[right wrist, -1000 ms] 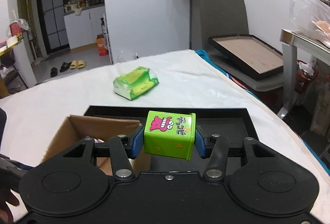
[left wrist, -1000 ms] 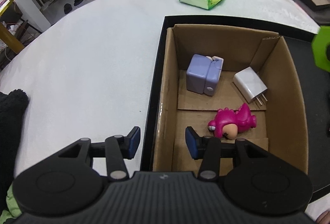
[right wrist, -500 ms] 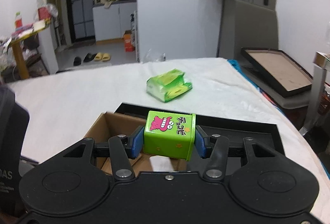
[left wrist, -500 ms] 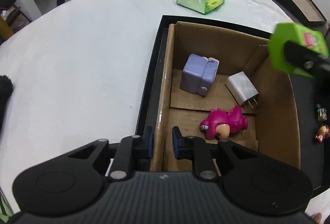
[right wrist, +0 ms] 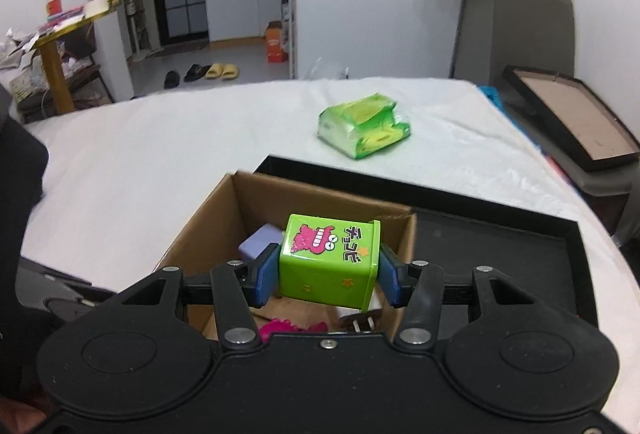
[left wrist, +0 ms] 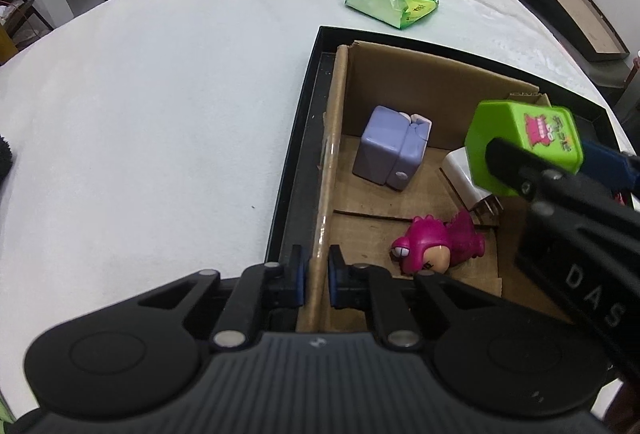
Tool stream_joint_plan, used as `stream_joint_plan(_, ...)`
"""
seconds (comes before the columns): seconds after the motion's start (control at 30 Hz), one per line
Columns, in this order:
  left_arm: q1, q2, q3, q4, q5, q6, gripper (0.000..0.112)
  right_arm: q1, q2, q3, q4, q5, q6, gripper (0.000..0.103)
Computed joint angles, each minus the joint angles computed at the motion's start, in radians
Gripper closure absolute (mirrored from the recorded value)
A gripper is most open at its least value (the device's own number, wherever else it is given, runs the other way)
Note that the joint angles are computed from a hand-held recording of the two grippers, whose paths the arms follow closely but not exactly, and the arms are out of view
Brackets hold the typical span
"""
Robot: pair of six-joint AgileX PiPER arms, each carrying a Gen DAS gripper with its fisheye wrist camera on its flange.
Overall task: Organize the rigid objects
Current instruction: 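Carry the green box with the right gripper and release it into the box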
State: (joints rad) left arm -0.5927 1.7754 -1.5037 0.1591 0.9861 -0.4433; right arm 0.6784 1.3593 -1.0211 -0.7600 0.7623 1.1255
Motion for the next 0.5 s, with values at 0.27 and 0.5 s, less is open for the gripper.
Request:
stream_joint_plan(0.27, -0.004, 0.008, -0.019, 0.008, 0.021, 0.001, 0.102, 0.013, -0.030, 0.008, -0.029, 0.046, 0.035, 0.047)
stream_joint_plan(0.5, -0.028, 0.031, -0.058, 0.043, 0.065, -0.010, 0.102, 0.014, -0.078, 0.042, -0.123, 0.146, 0.143, 0.046)
